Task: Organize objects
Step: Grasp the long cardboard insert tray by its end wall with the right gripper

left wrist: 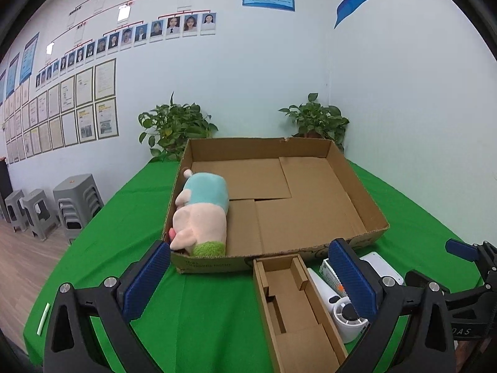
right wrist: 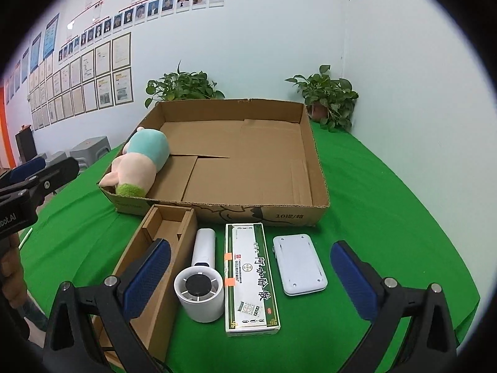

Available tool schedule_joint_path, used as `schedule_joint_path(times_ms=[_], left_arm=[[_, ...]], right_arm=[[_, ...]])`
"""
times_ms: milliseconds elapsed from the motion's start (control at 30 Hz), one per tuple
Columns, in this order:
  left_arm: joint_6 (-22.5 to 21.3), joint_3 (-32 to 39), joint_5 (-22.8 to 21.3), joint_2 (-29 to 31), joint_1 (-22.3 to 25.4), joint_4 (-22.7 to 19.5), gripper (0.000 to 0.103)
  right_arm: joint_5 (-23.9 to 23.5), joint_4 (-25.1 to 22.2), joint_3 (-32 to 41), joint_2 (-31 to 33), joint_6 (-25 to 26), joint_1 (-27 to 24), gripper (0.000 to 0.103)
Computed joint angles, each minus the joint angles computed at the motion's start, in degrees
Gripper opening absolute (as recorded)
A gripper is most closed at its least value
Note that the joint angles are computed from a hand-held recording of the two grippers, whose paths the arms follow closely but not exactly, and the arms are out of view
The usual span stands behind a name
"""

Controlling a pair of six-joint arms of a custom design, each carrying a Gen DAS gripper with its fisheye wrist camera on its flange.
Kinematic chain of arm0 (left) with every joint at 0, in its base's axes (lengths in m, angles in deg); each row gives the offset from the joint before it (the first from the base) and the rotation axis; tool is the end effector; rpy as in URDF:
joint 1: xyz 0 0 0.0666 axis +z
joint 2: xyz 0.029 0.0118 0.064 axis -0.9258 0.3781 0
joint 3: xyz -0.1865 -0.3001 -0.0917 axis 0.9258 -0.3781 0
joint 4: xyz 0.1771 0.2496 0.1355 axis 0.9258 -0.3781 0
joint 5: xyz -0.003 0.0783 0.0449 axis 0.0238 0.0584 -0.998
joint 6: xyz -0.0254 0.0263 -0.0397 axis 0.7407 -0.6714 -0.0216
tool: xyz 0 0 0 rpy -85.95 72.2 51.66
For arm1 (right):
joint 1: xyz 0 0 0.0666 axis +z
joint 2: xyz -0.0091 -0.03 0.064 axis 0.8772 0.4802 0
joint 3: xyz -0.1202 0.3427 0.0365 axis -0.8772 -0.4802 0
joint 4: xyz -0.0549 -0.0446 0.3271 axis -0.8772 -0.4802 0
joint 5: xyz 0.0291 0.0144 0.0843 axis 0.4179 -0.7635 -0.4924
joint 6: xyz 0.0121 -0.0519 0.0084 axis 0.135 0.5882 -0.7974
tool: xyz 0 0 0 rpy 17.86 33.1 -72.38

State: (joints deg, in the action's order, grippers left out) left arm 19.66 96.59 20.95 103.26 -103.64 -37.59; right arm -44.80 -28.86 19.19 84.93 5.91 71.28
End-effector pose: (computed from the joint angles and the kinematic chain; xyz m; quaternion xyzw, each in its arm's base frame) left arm 0.3381 -0.2117 0.5270 -0.1600 0.8294 0.0915 0.5274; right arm 0.4103 0.0848 0.5532 -0.2793 0.8267 0.1377 0.4686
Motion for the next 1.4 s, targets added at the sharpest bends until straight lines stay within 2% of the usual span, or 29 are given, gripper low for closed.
schedule_joint_path(times_ms=[100, 300, 467, 500, 533, 600, 633, 667, 700, 733, 767, 800, 833, 867, 900, 933, 1000, 1067, 1133, 1233, 1300, 1367, 1400], left_arm=[[1.52, 0.72, -1.17, 0.91, -0.88, -2.02, 0.102], [2.44, 0.66, -2.86, 1.47, -1.94, -2.64, 0.095], [3.30, -0.12, -3.44, 0.75, -1.74, -2.43, 0.080], [3.44, -0.23, -3.67, 0.68, -1.64, -2.47, 0.071], [3.44, -0.66, -4.21, 0.40, -1.62, -2.17, 0.055], [3.35, -2.09, -4.51, -0.59, -1.53, -0.42, 0.037], [3.56, -3.03, -3.98, -1.34, -1.36, 0.66, 0.030], [3.83, -3.89, -3.60, -2.02, -1.20, 1.53, 0.029], [4.11, -4.72, -3.32, -2.71, -1.12, 2.26, 0.029], [3.84, -5.70, -2.36, -3.29, -0.91, 3.59, 0.030], [3.71, -6.56, -0.80, -3.88, -0.60, 4.64, 0.031], [4.02, -7.33, 1.62, -4.61, -0.10, 5.12, 0.046], [4.77, -8.04, 4.14, -5.24, 0.51, 5.24, 0.076], [5.40, -8.99, 5.60, -5.87, 0.90, 5.98, 0.089], [5.74, -10.64, 6.78, -6.97, 1.17, 7.83, 0.098], [5.98, -12.13, 8.30, -7.95, 1.55, 9.47, 0.098], [6.68, -13.06, 12.16, -8.48, 2.67, 9.35, 0.098], [7.54, -13.28, 17.27, -8.08, 4.33, 7.76, 0.098], [8.02, -13.92, 25.03, -7.29, 6.70, 7.62, 0.098], [9.14, -15.53, 36.46, -5.33, 10.14, 9.89, 0.096], [10.09, -15.71, 42.60, -2.83, 11.86, 10.15, 0.094], [9.70, -15.56, 45.95, -0.78, 12.43, 10.03, 0.083], [9.36, -14.97, 47.63, 0.73, 12.59, 9.17, 0.074]], right_arm=[[-0.38, 1.78, -2.18, -1.08, -1.23, 0.01, 0.103], [-0.10, 3.63, -4.09, -1.65, -1.91, 0.84, 0.103], [-1.49, 4.28, -4.36, -1.31, -3.14, 0.51, 0.103], [-2.13, 4.80, -4.62, -1.36, -3.70, 0.18, 0.103], [-2.82, 5.42, -4.95, -1.38, -4.12, -0.08, 0.102], [-4.33, 6.87, -6.08, -1.73, -4.46, -0.79, 0.100], [-5.02, 7.70, -6.93, -2.13, -4.39, -1.24, 0.086], [-6.13, 8.46, -7.65, -2.53, -4.22, -1.77, 0.057], [-6.94, 9.00, -8.22, -2.87, -4.06, -2.29, 0.042], [-7.09, 9.43, -8.68, -3.18, -3.93, -2.77, 0.021], [-7.44, 9.71, -8.99, -3.37, -3.86, -3.23, 0.019], [-8.87, 9.74, -9.16, -3.41, -3.77, -3.95, 0.019], [-11.78, 8.84, -8.79, -3.05, -3.43, -4.99, 0.023], [-14.42, 7.04, -7.81, -2.30, -2.76, -5.75, 0.048], [-16.76, 4.10, -6.33, -1.23, -1.57, -6.35, 0.071], [-18.51, 1.57, -5.21, -0.34, -0.42, -6.71, 0.103], [-24.01, -3.89, -3.83, 1.10, 3.14, -7.66, 0.102], [-25.32, -8.27, -3.80, 1.38, 6.87, -7.60, 0.102], [-27.90, -15.64, -3.31, 2.27, 13.54, -7.46, 0.102], [-30.91, -28.60, -2.24, 3.97, 24.87, -6.65, 0.102], [-29.44, -30.25, -4.26, 2.69, 28.39, -5.46, 0.102], [-26.11, -26.93, -7.15, 0.39, 26.87, -3.57, 0.102], [-24.59, -25.40, -8.03, -0.29, 25.02, -2.50, 0.101]])
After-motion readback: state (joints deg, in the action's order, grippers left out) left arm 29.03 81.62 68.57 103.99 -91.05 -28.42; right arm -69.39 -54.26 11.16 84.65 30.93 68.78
